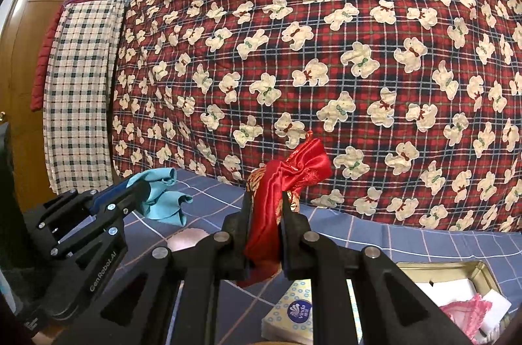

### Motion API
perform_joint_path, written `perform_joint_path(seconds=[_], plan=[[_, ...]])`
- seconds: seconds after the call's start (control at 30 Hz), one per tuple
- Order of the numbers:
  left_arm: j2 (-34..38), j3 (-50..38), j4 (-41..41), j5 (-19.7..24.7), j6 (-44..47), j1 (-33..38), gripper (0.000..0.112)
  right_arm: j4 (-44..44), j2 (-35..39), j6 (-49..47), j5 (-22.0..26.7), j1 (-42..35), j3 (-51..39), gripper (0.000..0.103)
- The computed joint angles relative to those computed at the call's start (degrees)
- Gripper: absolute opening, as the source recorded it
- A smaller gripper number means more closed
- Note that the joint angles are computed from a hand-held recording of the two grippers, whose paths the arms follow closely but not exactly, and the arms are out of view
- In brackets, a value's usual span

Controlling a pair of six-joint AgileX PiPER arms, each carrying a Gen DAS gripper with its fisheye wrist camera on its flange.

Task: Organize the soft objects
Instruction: 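Lift the blue cloth and red pouch and carry both over the gold tray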

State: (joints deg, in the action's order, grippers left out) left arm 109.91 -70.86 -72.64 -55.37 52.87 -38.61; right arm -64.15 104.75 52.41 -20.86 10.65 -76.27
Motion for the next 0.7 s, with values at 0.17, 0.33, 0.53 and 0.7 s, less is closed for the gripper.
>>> perform_joint_path(seconds=[0.17, 0.33, 0.53, 0.7], plan=[[-0.8, 0.43, 0.2, 0.59, -1.73, -0.31, 0.007, 0.02, -0.31, 0.97, 1.34, -0.06, 0.21, 0.014], [-1.45, -0.44, -2.05, 5.16, -2.66, -0.35, 0.007, -2.93, -1.7, 5.74, 2.56, -1.17, 1.2, 0.014], [-1.77, -3.84, -7.08, 13.68, -0.16, -0.08, 0.007, -9.49, -4.96, 14.07, 0.91, -4.26, 3.12, 0.014], [-1.85, -7.27, -10.58, 16.36, 3.24, -1.26, 0.007, -13.58, -7.21, 19.25, -3.29, -8.73, 4.46, 0.014]])
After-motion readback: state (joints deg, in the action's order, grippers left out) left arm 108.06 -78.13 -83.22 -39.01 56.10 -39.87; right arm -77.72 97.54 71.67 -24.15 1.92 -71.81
